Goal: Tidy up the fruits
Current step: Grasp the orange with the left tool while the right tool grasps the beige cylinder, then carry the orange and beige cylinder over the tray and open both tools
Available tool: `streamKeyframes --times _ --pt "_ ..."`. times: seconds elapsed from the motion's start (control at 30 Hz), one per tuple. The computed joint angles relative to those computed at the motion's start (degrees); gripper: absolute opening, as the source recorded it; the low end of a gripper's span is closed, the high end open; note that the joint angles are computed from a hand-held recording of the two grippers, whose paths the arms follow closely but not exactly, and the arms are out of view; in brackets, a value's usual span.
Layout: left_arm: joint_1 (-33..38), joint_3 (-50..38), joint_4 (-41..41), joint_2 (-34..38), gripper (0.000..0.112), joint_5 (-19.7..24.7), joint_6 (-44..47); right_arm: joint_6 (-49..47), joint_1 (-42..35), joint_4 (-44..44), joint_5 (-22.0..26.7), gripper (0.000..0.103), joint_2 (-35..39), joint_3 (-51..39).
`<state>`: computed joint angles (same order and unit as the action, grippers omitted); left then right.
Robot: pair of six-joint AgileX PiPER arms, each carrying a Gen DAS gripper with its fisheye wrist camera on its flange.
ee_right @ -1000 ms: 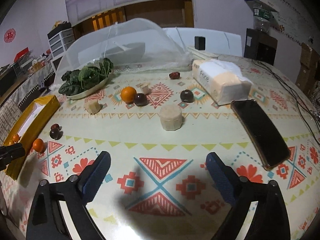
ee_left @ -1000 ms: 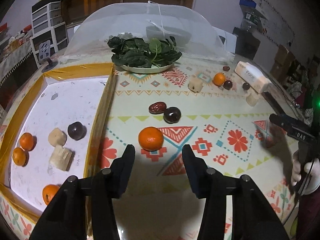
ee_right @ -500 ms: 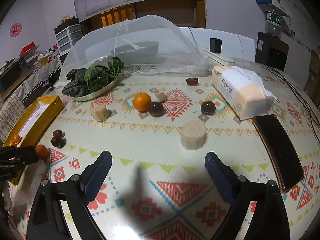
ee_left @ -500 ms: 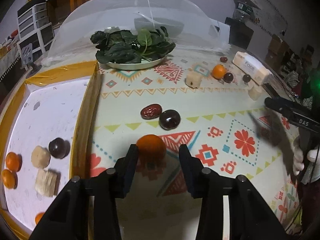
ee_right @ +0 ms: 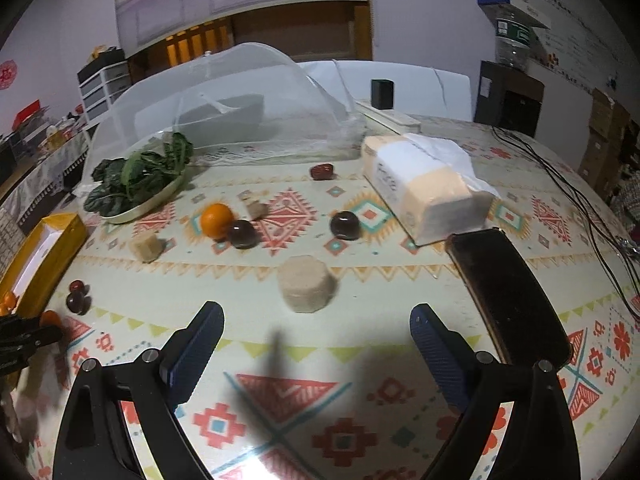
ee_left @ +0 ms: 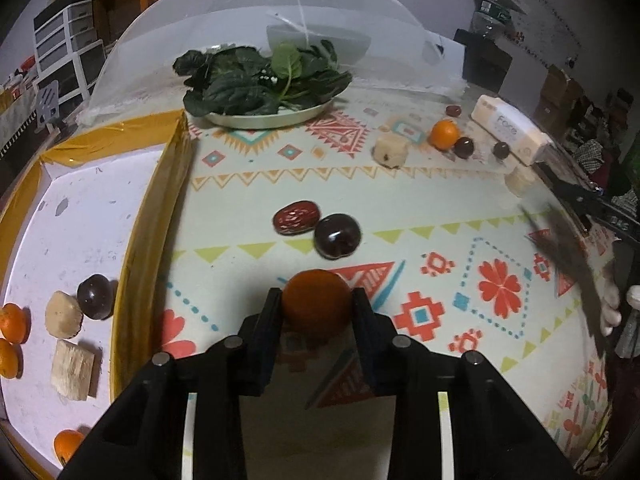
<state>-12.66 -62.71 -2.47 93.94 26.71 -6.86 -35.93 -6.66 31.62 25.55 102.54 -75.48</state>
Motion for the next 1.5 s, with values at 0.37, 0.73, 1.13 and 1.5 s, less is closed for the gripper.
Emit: streamKeyframes --times 0.37,0.73,1.13,1.5 --pt "-4.0 1.4 12.2 -3.6 0.033 0.9 -14.0 6.0 2.2 -4.4 1.8 0.096 5.5 -5.4" --pt "-7.3 2.7 20.3 -6.9 0.033 3.2 -25.0 16.5 5.0 -14.6 5.8 0.066 12.1 -14.7" --pt "-12.1 5.2 35.7 -11.3 0.033 7.4 -41.7 16.0 4.8 -13.3 5.4 0.039 8.7 -10.3" --pt "-9.4 9.4 36.3 -17.5 0.033 7.4 -44.2 5.1 10.1 -2.3 4.4 0.039 -5.7 1.8"
